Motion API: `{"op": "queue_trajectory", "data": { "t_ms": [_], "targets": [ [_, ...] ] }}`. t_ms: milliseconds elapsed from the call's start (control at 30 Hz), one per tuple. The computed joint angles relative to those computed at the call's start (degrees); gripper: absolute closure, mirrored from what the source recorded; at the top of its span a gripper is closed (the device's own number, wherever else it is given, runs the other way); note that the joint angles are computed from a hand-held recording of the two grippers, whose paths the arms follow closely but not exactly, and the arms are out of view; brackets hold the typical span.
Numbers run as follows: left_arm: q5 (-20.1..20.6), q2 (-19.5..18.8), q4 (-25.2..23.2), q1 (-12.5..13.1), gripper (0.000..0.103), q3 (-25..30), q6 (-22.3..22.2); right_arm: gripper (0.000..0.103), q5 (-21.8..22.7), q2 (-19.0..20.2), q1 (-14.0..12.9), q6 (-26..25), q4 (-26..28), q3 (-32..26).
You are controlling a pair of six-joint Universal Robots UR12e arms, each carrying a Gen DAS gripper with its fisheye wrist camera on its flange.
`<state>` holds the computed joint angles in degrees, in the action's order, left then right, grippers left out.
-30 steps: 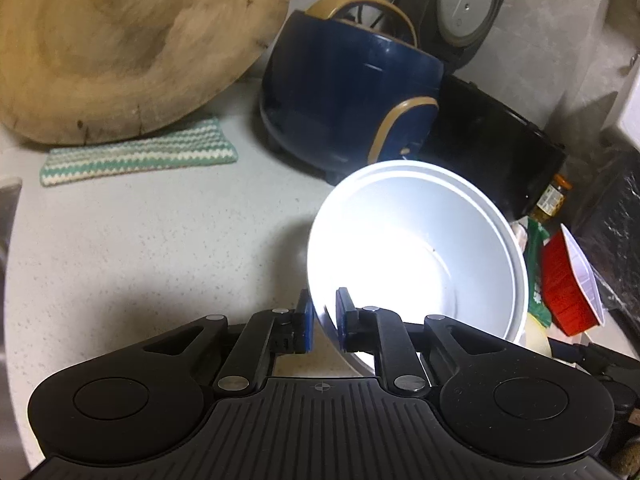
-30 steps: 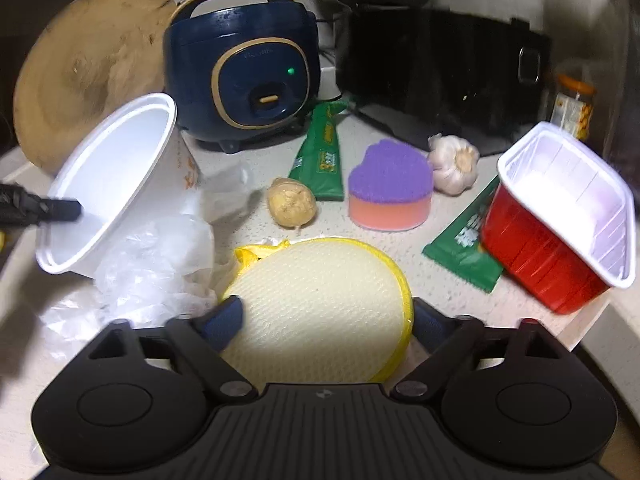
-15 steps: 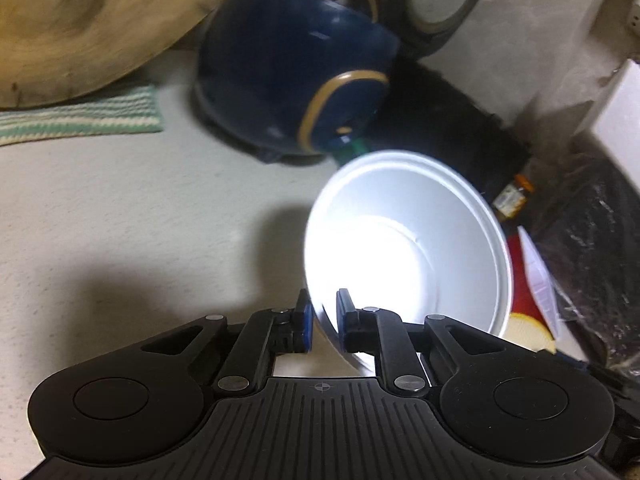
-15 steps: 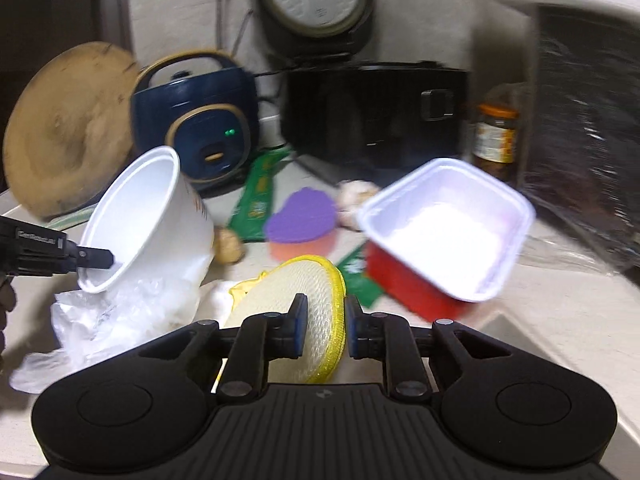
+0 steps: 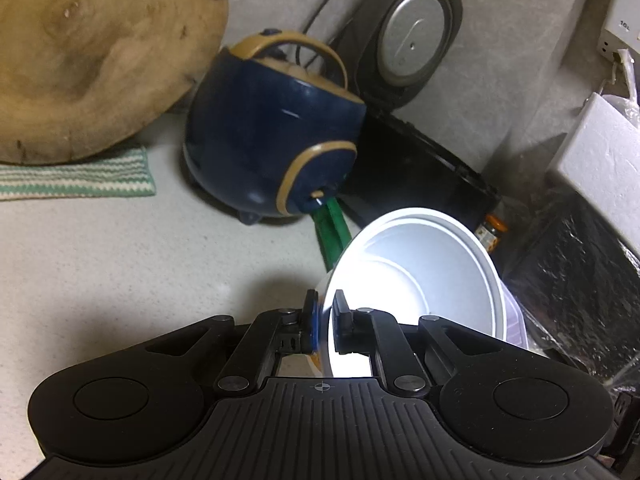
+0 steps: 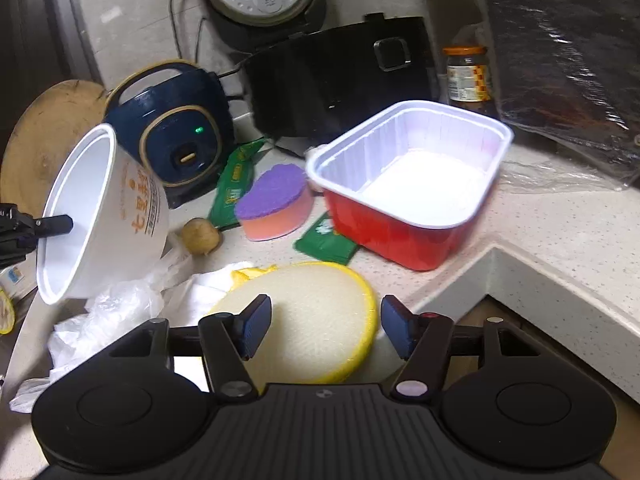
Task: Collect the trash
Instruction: 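Close the left tool on the cup rim while the right tool grasps the yellow pad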
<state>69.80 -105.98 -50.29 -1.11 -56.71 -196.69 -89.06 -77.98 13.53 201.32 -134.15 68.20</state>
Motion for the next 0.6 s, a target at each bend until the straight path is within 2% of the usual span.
{"op": "queue_trajectory", "data": {
  "t_ms": [33, 167, 233, 433, 600],
  "targets": [
    [-0.04, 0.07, 0.06, 0.05, 0.093, 0.03, 0.00, 0.085, 0.95, 0.15, 0.05, -0.97, 0.87, -0.48],
    [-0.63, 0.49, 1.25, 0.16, 0.093, -0.08, -0.66, 0.093, 1.08, -0.26, 0.36, -1.17, -0.98, -0.53],
    [-1.13, 0.63, 2.47, 0.11, 0.093, -0.07, -0.81, 0.094, 1.12, -0.87, 0.13, -0.49, -2.45, -0.19],
    [-1.99, 0.71, 6.75, -0.94, 0.093, 0.69, -0.17, 0.096, -2.47, -3.12, 0.19, -0.91, -6.01, 1.07],
    [-3.26, 1.24, 5.89, -2.20, 0.093, 0.88, 1.68, 0.096, -5.30, -5.32, 0.66, -1.83, -8.25, 2.82]
  ]
}}
